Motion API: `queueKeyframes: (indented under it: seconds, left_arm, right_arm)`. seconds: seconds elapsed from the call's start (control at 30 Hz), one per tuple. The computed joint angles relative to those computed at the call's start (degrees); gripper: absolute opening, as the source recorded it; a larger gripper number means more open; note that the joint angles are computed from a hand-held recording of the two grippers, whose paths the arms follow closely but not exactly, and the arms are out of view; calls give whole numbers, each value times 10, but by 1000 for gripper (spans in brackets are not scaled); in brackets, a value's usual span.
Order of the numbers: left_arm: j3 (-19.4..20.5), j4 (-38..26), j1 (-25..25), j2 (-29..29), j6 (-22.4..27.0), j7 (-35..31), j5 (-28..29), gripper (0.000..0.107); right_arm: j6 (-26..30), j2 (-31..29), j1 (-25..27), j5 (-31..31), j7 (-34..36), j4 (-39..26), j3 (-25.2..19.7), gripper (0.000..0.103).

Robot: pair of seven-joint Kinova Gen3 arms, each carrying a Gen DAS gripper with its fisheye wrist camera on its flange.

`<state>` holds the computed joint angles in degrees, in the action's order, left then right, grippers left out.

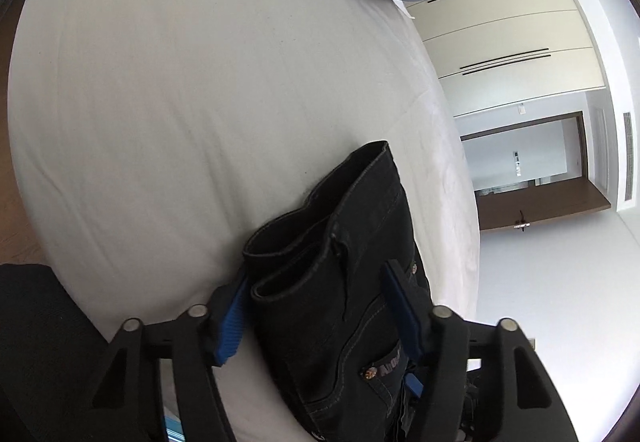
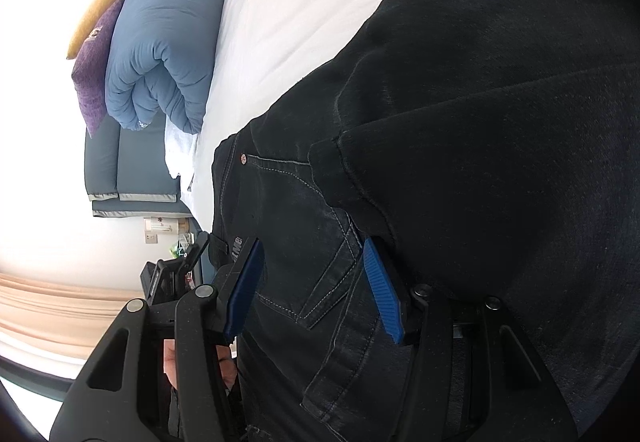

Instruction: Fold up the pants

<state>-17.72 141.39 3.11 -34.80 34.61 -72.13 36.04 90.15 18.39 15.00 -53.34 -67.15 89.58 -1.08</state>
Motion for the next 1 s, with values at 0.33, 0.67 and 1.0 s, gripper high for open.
queueKeyframes:
  seconds: [0.33, 0.67, 1.0]
  left_arm:
    - [-52, 11, 19, -12, 7, -46, 35, 23]
    - [80, -71, -17, -35, 26, 43, -24, 14]
    - [195, -171, 15, -12, 27, 122, -110, 14]
  right_arm:
    - [5, -1, 7, -1, 1, 3, 3, 50]
    - [-1, -8, 4, 9, 0, 2, 5, 50]
    - [-24, -22, -2, 17, 3, 20, 8, 46]
